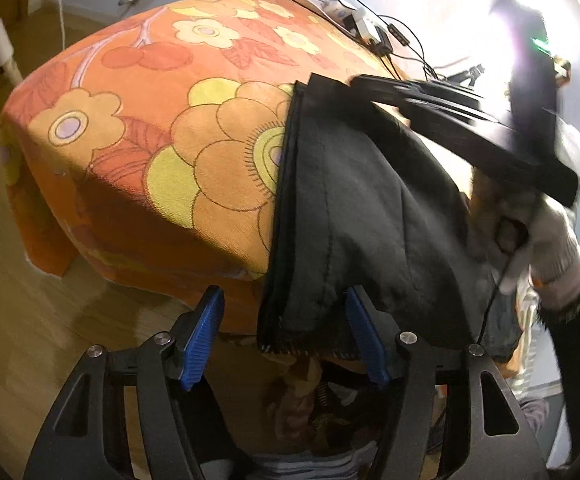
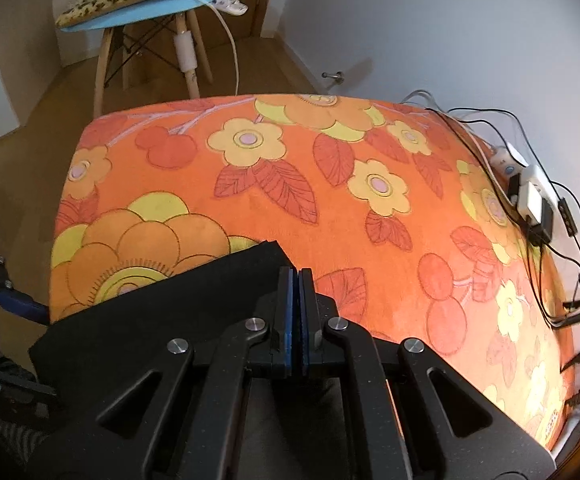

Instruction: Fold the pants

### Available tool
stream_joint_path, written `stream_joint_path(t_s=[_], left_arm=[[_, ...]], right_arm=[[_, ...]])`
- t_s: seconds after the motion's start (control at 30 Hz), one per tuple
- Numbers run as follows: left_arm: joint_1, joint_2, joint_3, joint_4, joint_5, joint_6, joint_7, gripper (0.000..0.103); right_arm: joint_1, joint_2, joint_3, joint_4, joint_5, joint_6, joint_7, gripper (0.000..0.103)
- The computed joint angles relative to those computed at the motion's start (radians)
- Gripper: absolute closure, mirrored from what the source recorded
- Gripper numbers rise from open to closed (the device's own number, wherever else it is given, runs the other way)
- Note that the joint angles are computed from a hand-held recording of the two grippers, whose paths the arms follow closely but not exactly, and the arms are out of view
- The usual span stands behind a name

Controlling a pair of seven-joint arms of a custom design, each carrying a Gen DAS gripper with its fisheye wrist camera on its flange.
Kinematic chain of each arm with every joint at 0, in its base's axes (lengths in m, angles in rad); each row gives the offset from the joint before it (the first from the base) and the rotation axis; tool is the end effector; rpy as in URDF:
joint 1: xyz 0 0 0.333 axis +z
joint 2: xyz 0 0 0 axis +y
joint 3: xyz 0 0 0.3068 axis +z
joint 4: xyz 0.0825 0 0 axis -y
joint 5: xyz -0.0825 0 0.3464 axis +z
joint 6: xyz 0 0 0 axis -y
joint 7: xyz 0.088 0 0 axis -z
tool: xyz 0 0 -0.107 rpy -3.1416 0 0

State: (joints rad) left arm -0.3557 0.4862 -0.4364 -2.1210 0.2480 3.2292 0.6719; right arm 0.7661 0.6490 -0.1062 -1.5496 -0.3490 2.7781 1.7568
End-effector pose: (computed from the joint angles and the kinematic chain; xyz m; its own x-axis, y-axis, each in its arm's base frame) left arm 0.4173 -0.4280 0.3014 -0.1333 -0.8347 0.5343 -0.9349 -0.0729 -0.3472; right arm 0.5418 0.4601 0.3483 0.6479 -0.7223 0.2419 -0.5309 -0.6559 -0.5367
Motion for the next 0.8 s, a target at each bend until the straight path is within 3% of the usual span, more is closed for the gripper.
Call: stream_joint_path(t_s=[0.03, 0.1, 0.13, 0.17, 0.27, 0.4, 0.53, 0.7, 0.73, 0.8], left_arm=[[0.024, 0.006, -0.021, -0.007, -0.002, 0.013, 0.001, 0.04], [0.045, 0.015, -0.042, -0.011, -0.003, 0.029, -0.005, 0.04], [0.058, 0.02, -0.055, -0.016, -0.003, 0.04, -0.01, 0.04], [0.072, 0.026, -0.068, -0.019, 0.0, 0.051, -0.015, 0.04], [0.102, 0.042, -0.097, -0.023, 0.014, 0.073, -0.034, 0.041], [0.102, 0.042, -0.099, -0.024, 0.041, 0.096, -0.058, 0.059], [-0.029, -0.007, 0.024, -0.019, 0.024, 0.08, -0.088, 0.074], [-0.201, -0.062, 0.195, -0.037, -0.002, 0.081, -0.106, 0.085], [-0.232, -0.067, 0.226, -0.04, -0.007, 0.091, -0.105, 0.091], [-0.29, -0.078, 0.283, -0.042, -0.021, 0.114, -0.098, 0.092]], right_arm=[[-0.002, -0.023, 0.003, -0.025, 0.008, 0.006, 0.01, 0.098], [-0.005, -0.082, 0.003, -0.093, 0.022, 0.03, 0.048, 0.081], [-0.015, -0.107, 0.016, -0.122, 0.035, 0.04, 0.054, 0.06], [-0.019, -0.132, 0.021, -0.154, 0.041, 0.056, 0.066, 0.045], [0.01, -0.199, 0.002, -0.228, 0.008, 0.05, 0.132, 0.042], [-0.007, -0.239, 0.042, -0.261, 0.003, -0.007, 0.191, 0.038], [-0.055, -0.247, 0.108, -0.259, 0.069, -0.043, 0.214, 0.03], [-0.116, -0.216, 0.182, -0.197, 0.227, -0.106, 0.201, 0.029], [-0.128, -0.199, 0.197, -0.169, 0.268, -0.13, 0.195, 0.029], [-0.128, -0.16, 0.202, -0.108, 0.305, -0.18, 0.196, 0.029]])
